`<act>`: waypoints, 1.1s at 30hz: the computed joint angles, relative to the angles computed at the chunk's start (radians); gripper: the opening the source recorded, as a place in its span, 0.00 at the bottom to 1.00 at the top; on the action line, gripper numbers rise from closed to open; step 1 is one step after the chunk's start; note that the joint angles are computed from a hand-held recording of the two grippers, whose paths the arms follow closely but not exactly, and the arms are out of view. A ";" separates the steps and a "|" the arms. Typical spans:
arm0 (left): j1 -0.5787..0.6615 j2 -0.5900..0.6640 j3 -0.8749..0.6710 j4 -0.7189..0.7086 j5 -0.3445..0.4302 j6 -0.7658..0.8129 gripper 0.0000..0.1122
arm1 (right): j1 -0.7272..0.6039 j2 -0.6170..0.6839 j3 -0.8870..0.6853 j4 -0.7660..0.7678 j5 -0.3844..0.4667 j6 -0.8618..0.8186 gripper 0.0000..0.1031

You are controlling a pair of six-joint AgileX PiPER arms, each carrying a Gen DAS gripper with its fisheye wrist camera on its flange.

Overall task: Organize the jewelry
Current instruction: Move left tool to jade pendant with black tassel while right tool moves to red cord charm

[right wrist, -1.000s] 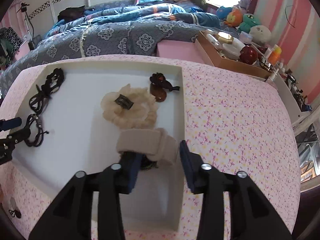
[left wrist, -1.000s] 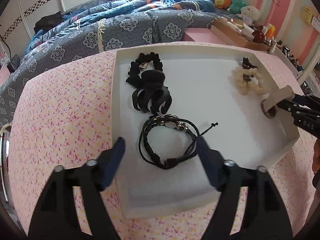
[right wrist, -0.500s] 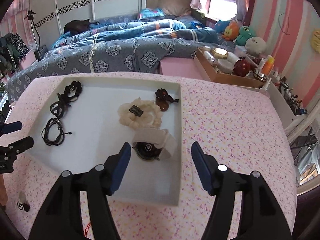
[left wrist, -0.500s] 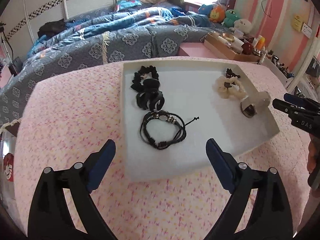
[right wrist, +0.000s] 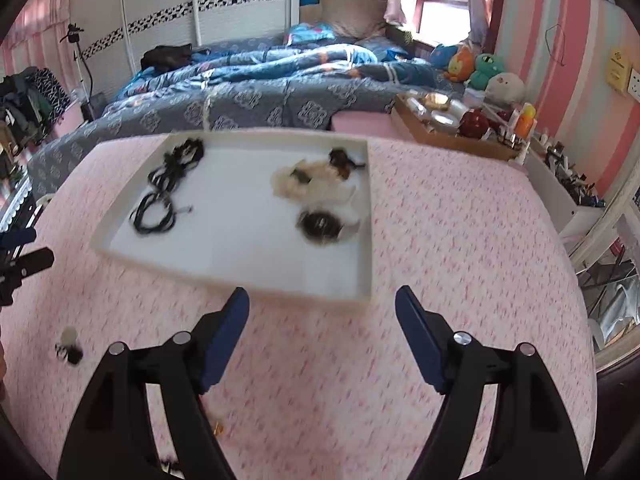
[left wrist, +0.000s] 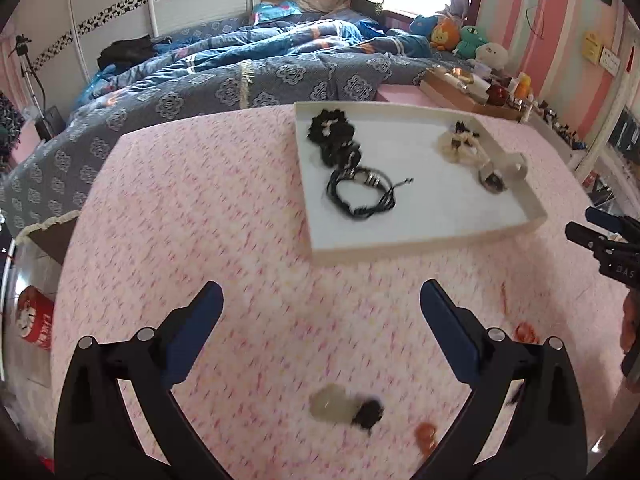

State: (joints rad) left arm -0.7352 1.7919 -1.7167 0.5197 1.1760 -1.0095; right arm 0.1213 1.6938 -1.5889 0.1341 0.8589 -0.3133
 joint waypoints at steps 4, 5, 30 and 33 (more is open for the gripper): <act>-0.036 -0.048 0.095 0.015 0.003 -0.065 0.88 | 0.001 -0.065 0.117 -0.005 -0.027 -0.010 0.74; -0.043 -0.052 0.106 0.011 0.009 -0.077 0.88 | -0.001 -0.074 0.135 -0.002 -0.026 -0.012 0.74; -0.212 -0.056 0.238 0.023 -0.086 -0.207 0.58 | -0.013 -0.207 0.428 0.127 -0.088 -0.157 0.73; -0.203 -0.046 0.236 0.004 -0.108 -0.187 0.49 | -0.008 -0.213 0.439 0.128 -0.096 -0.163 0.73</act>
State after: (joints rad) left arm -0.9386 1.7459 -1.4806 0.5241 1.0679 -1.1968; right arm 0.1133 1.4810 -1.1501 0.2621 0.7629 -0.4764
